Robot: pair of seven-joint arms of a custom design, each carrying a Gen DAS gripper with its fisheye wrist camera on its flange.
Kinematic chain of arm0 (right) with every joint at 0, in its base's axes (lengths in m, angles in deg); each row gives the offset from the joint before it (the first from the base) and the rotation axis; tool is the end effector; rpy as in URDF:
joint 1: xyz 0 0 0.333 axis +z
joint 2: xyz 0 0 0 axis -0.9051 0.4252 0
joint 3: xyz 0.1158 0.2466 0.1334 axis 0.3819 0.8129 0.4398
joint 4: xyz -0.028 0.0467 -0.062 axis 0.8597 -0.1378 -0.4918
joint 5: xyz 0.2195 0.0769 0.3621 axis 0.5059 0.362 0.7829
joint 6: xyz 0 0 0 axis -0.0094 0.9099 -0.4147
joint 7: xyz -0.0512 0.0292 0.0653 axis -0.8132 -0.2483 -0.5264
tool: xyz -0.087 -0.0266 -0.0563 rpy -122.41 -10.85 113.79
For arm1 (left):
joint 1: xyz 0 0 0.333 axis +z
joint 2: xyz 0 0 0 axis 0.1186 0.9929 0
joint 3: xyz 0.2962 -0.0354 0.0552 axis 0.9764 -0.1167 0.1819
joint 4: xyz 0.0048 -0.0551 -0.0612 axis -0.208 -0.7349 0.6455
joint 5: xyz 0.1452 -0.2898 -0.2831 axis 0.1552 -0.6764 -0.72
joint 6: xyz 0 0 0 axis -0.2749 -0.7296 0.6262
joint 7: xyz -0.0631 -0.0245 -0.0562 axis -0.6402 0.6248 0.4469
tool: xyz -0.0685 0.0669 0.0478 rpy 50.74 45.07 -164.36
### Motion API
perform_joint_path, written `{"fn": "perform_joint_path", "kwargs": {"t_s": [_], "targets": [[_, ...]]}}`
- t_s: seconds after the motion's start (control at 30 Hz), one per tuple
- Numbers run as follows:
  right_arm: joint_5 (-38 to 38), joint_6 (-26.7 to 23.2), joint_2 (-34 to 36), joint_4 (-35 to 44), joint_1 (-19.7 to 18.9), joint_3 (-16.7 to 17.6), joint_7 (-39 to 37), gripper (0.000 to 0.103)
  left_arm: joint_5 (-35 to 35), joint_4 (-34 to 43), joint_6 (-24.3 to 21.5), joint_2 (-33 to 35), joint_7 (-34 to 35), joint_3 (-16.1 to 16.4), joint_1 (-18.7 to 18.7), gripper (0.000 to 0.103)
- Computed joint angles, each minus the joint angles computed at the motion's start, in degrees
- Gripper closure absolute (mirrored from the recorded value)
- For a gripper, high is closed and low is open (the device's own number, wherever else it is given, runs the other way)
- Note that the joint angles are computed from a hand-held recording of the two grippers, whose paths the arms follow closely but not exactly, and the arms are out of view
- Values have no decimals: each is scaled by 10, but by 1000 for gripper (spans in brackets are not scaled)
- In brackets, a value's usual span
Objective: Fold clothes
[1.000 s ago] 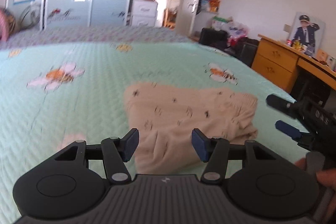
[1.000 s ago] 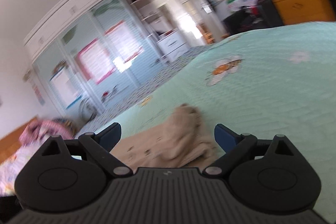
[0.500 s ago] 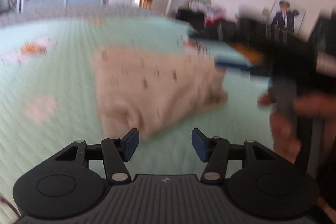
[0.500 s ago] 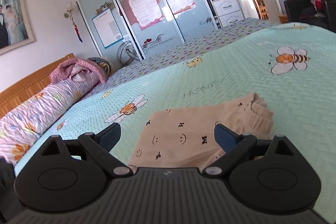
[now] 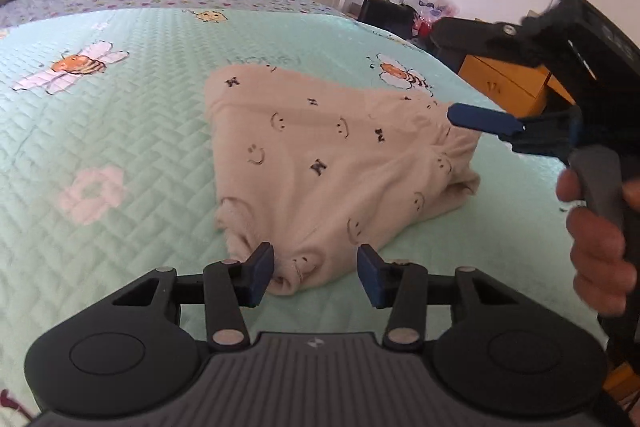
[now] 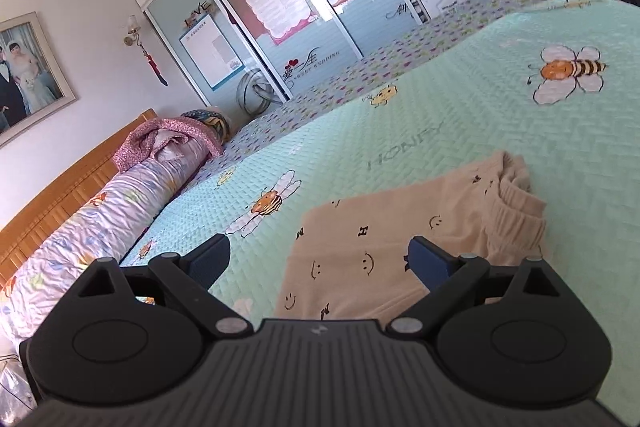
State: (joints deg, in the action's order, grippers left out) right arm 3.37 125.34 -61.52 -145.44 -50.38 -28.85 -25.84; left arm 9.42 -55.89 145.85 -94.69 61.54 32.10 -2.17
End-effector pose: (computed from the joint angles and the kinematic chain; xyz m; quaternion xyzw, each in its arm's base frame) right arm 0.6122 0.1857 0.4797 -0.6630 0.4880 -0.0170 0.5675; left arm 0.4984 -0.1849 0.4748 -0.6497 0.6142 -0.3955 0.2104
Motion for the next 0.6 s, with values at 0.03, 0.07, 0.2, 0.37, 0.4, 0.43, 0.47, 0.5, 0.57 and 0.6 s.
{"fn": "perform_joint_path", "kwargs": {"t_s": [0.03, 0.07, 0.2, 0.37, 0.4, 0.43, 0.47, 0.5, 0.57, 0.6], "targets": [[-12, 12, 4, 4, 2, 1, 3, 7, 1, 5, -1, 2, -3, -2, 3, 55], [-34, 35, 9, 9, 5, 3, 11, 7, 2, 10, -1, 5, -6, -4, 5, 54], [-259, 164, 32, -5, 20, 0, 210, 8, -15, 11, -44, 0, 29, 19, -18, 54], [-238, 184, -12, -58, 6, 9, 231, 8, -29, -22, -27, -27, 19, 14, -18, 53], [-183, 193, -22, -59, 10, 12, 173, 8, -35, -26, -24, -31, 21, 19, -24, 53], [-118, 199, -29, -55, 17, 14, 98, 8, -34, -28, -17, -36, 22, 18, -23, 53], [-61, 200, -35, -48, 25, 15, 29, 8, -25, -28, -5, -38, 17, 9, -11, 53], [-29, 195, -35, -39, 31, 15, -19, 7, -12, -27, 7, -39, 8, -5, 6, 53], [-51, 188, -22, -18, 42, 18, -34, 6, 6, -17, 19, -34, -7, -22, 30, 50], [-92, 179, -11, -8, 45, 19, -7, 6, 8, -9, 21, -26, -11, -22, 32, 50]]}}
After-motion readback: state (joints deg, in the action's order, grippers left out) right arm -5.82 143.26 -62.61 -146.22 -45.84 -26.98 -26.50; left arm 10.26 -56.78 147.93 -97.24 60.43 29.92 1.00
